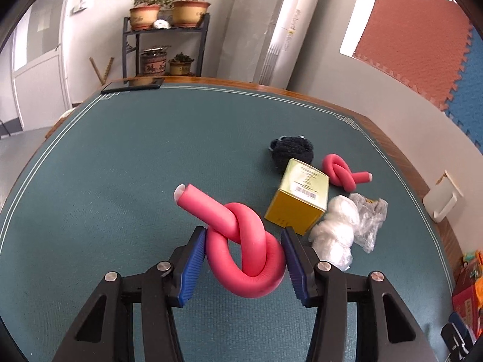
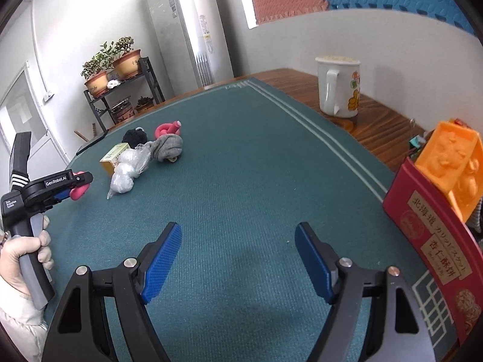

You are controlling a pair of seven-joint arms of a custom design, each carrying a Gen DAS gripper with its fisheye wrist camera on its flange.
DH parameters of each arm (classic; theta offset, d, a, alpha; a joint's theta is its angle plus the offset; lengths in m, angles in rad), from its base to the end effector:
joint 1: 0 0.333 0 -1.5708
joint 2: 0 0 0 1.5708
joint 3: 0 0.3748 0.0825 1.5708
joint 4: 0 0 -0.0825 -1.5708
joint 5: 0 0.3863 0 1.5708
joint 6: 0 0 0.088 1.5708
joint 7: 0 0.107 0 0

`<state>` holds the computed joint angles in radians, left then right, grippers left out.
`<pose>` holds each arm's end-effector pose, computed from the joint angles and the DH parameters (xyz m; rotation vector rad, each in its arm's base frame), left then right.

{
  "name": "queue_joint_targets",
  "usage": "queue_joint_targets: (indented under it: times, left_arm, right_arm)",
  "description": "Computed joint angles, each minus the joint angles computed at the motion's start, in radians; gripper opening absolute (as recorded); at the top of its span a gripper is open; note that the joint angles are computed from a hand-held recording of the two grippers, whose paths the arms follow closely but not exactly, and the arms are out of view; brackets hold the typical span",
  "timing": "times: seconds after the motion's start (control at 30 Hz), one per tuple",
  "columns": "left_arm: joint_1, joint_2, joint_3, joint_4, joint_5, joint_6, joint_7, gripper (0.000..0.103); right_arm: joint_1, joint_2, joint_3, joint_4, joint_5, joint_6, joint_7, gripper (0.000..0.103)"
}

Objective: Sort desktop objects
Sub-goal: 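Grasp the pink foam knot with the left gripper, then grasp the white cotton in clear plastic bag with the right gripper while the left holds the knot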

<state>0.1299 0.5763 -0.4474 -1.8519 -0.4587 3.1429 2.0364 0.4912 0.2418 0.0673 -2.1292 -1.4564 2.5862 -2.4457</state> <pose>0.7062 -0.1345 0.3581 -1.7250 2.0335 -1.0352 0.4960 0.3296 0.3610 -1.2460 2.0651 -0.7349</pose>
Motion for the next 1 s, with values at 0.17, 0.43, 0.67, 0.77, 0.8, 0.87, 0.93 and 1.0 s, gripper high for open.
queue_joint_targets:
  times: [0.17,0.43,0.67,0.77,0.8,0.87,0.93,1.0]
  left_arm:
    - [-0.011,0.006,0.022,0.012,-0.009,-0.022,-0.023,0.052]
    - [-0.029,0.016,0.055,0.034,-0.018,-0.046,-0.036,0.052]
    - [-0.090,0.024,0.138,0.053,0.007,-0.052,-0.098,0.052]
    - [-0.128,0.022,0.187,0.051,0.027,-0.041,-0.139,0.052]
    - [-0.116,0.024,0.177,0.053,0.029,-0.046,-0.141,0.052]
    - [-0.118,0.026,0.178,0.053,0.039,-0.047,-0.148,0.052]
    - [-0.118,0.025,0.176,0.050,0.050,-0.045,-0.149,0.052]
    - [-0.116,0.023,0.170,0.045,0.060,-0.040,-0.145,0.052]
  right_arm:
    - [-0.023,0.039,-0.007,0.082,0.045,0.120,-0.101,0.081]
    - [-0.054,0.272,-0.012,0.383,0.326,0.247,-0.486,0.081]
    - [-0.044,0.450,0.013,0.640,0.548,0.161,-0.786,0.080]
    - [-0.023,0.491,-0.004,0.706,0.619,0.104,-0.852,0.079]
    - [-0.018,0.506,-0.009,0.727,0.645,0.084,-0.872,0.079]
    - [-0.013,0.519,-0.017,0.740,0.693,0.067,-0.904,0.076]
    - [0.026,0.519,-0.064,0.741,0.692,0.050,-0.909,0.061]
    - [0.051,0.517,-0.092,0.740,0.708,0.033,-0.930,0.040]
